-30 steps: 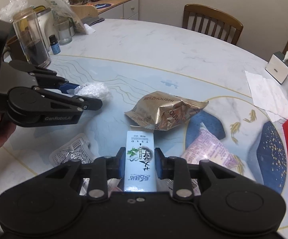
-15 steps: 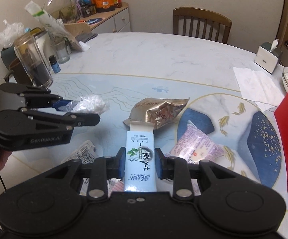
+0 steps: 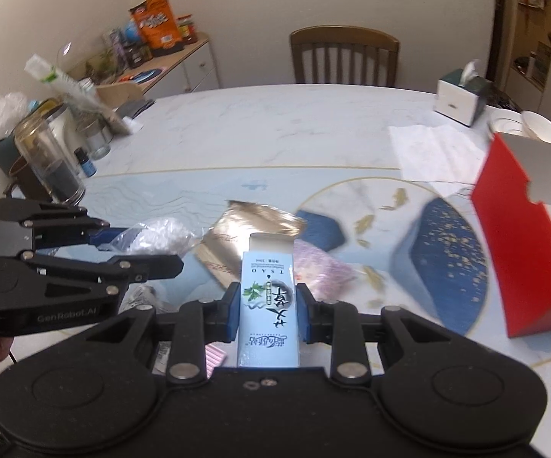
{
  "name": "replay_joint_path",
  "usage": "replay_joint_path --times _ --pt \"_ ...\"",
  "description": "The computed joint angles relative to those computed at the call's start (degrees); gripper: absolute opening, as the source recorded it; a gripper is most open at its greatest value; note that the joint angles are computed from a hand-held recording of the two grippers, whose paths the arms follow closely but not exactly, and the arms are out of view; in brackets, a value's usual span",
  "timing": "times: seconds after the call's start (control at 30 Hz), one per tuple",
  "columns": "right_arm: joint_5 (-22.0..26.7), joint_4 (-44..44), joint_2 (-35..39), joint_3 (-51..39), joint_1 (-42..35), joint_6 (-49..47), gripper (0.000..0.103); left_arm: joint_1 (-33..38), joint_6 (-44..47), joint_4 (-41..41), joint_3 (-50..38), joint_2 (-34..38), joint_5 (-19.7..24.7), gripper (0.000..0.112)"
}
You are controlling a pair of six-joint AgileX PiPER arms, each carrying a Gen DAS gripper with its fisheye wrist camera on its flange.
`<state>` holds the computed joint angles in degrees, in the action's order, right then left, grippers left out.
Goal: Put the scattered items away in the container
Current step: 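Carry the tea carton and foam-piece bag over the red box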
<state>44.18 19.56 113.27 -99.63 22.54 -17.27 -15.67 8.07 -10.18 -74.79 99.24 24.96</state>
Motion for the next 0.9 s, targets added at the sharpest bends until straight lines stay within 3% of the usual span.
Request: replay_joint_path --times 0.5,0.73,0.9 --pt "2.4 7.4 -4.2 2.4 -12.9 -10.0 0.028 -11.5 -10.9 9.0 -18.7 10.2 6.2 0.029" --pt "5.0 10.2 -2.3 -1.6 -19.6 -14.5 0.028 -15.7 -12.9 11.5 -35.5 19.8 11.9 0.029" --pt "7.4 11.6 0.7 -7.2 -24.1 -16.7 0.028 -18.1 -13.3 12.8 -53.3 29.2 19.2 0.029"
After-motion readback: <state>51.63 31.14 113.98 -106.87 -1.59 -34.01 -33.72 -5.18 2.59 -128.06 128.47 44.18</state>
